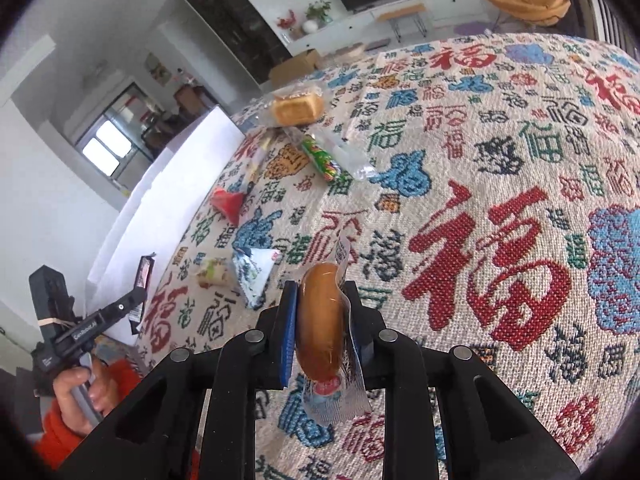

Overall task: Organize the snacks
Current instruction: 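Move both grippers over the white box and release the sausage and chocolate bar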

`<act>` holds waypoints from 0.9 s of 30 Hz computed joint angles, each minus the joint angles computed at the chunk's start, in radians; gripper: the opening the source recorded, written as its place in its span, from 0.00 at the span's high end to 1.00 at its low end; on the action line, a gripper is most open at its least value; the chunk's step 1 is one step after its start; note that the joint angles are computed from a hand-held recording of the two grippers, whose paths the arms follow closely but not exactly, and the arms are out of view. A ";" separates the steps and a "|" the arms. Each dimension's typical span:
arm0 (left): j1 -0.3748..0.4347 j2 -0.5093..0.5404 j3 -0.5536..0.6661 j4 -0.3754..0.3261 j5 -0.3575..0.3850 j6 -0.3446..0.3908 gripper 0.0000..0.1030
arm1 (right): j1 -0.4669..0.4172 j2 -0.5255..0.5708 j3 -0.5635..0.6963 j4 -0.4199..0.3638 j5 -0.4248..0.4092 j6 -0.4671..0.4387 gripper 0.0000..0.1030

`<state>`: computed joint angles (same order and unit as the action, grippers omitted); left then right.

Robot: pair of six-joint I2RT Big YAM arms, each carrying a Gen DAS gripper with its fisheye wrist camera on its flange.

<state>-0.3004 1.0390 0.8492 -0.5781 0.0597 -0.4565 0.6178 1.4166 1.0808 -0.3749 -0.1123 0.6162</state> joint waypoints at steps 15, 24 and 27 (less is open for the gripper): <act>0.373 -0.110 0.199 -0.243 0.086 0.062 0.83 | 0.207 0.423 0.769 -0.184 -0.164 -0.157 0.78; 0.517 -0.099 0.197 -0.237 -0.068 0.123 0.14 | 0.287 0.792 1.445 -0.367 -0.088 -0.188 0.48; 0.504 -0.129 0.166 -0.225 -0.054 0.092 0.14 | 0.281 0.713 1.321 -0.290 -0.061 -0.209 0.48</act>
